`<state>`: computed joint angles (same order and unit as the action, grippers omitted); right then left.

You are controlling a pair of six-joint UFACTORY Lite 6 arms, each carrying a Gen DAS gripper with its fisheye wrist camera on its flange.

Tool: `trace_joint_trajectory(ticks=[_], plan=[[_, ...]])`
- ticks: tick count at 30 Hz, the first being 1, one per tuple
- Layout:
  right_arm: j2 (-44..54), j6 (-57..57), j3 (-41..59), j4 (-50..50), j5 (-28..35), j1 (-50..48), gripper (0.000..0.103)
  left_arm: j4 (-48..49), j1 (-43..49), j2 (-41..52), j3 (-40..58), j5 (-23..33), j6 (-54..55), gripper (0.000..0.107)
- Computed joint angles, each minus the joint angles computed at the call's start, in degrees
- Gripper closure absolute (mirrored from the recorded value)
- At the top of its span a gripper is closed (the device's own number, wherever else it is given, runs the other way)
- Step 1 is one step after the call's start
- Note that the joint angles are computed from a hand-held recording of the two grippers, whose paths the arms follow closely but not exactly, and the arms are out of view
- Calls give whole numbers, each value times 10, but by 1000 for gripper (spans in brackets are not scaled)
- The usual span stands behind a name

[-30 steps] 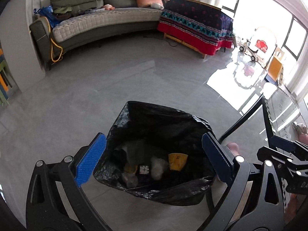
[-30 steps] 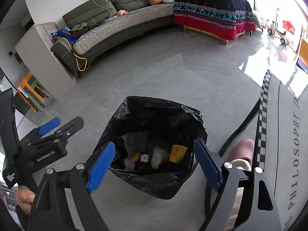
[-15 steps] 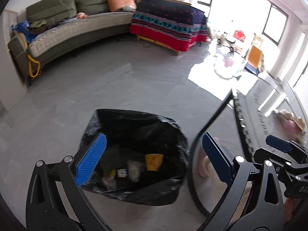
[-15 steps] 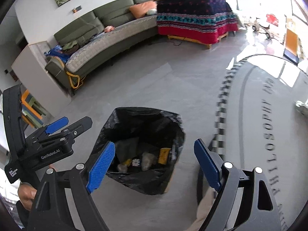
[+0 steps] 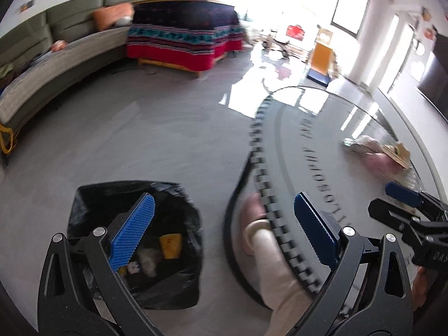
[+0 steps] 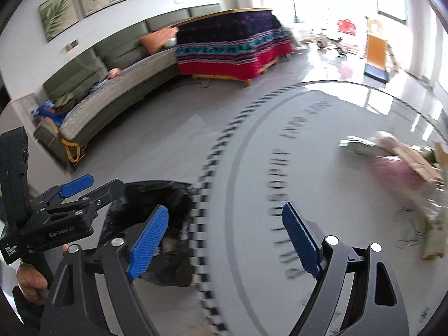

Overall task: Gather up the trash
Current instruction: 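Move both open tools back over the table, then grasp the brown cardboard piece with the right tool while the left tool grasps the pink plastic wrap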

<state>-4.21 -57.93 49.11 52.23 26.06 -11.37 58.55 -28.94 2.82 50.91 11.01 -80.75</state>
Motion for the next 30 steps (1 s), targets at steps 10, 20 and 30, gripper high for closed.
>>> trace_joint_trajectory(ticks=[10,20,30], plan=[[46,-56,95,-6,78,-234,18,-195,-115,176,245,51,219,10],[288,43,381,-55,189,-378,30,-354,-184,331,470,111,415,10],[498,197,609,-72,327,-398,54,-429,-204,452,634,164,517,10]])
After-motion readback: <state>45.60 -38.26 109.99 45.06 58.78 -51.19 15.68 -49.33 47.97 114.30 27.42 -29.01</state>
